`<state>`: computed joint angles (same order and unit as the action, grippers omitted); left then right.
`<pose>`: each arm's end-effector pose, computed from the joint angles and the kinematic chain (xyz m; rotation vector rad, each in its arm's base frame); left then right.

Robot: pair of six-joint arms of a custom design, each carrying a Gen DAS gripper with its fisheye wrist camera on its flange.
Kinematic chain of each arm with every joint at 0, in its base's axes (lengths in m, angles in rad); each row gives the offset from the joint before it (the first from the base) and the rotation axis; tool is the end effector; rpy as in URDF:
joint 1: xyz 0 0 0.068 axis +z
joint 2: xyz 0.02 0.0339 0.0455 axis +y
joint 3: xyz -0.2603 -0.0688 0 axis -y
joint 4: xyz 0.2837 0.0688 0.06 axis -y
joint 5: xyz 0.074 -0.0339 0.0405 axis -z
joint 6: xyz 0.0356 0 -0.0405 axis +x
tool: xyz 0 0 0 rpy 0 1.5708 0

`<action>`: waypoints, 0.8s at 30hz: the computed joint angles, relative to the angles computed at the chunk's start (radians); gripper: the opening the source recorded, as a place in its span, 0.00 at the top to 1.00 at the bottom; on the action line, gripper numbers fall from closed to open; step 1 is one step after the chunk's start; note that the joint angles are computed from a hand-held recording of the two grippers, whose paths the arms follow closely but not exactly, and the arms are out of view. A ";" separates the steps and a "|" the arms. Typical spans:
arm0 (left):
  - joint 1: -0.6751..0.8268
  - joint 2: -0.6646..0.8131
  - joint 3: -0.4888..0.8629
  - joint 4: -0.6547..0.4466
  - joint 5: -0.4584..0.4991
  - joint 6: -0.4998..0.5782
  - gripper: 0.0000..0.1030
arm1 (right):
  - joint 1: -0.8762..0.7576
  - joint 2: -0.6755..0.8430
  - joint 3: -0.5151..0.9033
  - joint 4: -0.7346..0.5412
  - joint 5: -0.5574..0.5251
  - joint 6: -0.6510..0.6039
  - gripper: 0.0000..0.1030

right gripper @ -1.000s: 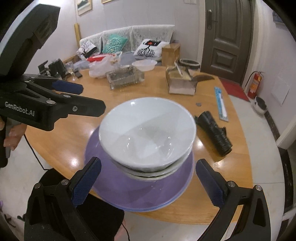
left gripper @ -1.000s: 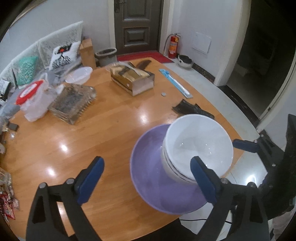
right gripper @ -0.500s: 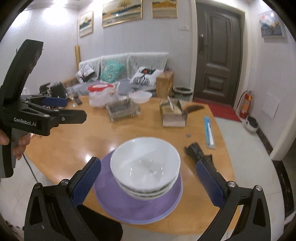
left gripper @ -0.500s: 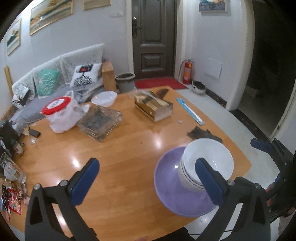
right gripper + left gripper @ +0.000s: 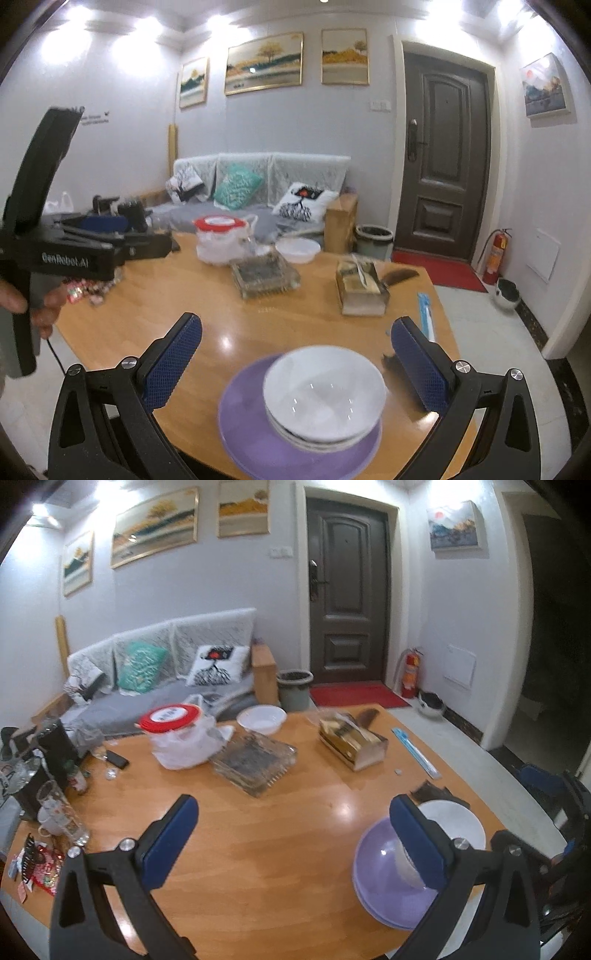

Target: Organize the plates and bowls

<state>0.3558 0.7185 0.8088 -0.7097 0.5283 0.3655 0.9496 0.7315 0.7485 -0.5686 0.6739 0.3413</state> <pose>0.1810 0.0481 0.3094 0.2998 2.0779 -0.1482 0.1319 0.1462 0.2988 -0.2206 1.9821 0.1103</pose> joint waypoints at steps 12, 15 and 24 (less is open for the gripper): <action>0.307 -0.060 -0.011 0.072 0.200 -0.013 0.01 | 0.028 0.075 0.078 0.116 0.023 -0.071 0.01; 0.382 -0.065 -0.014 0.090 0.247 -0.019 0.01 | 0.042 0.095 0.092 0.141 0.025 -0.085 0.01; 0.446 -0.040 -0.005 0.110 0.271 -0.011 0.01 | 0.075 0.142 0.131 0.149 0.041 -0.102 0.01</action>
<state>0.8013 0.6784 0.8043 -0.5997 0.7989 0.3542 1.0251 0.8734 0.8797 -0.4192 0.7149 0.2388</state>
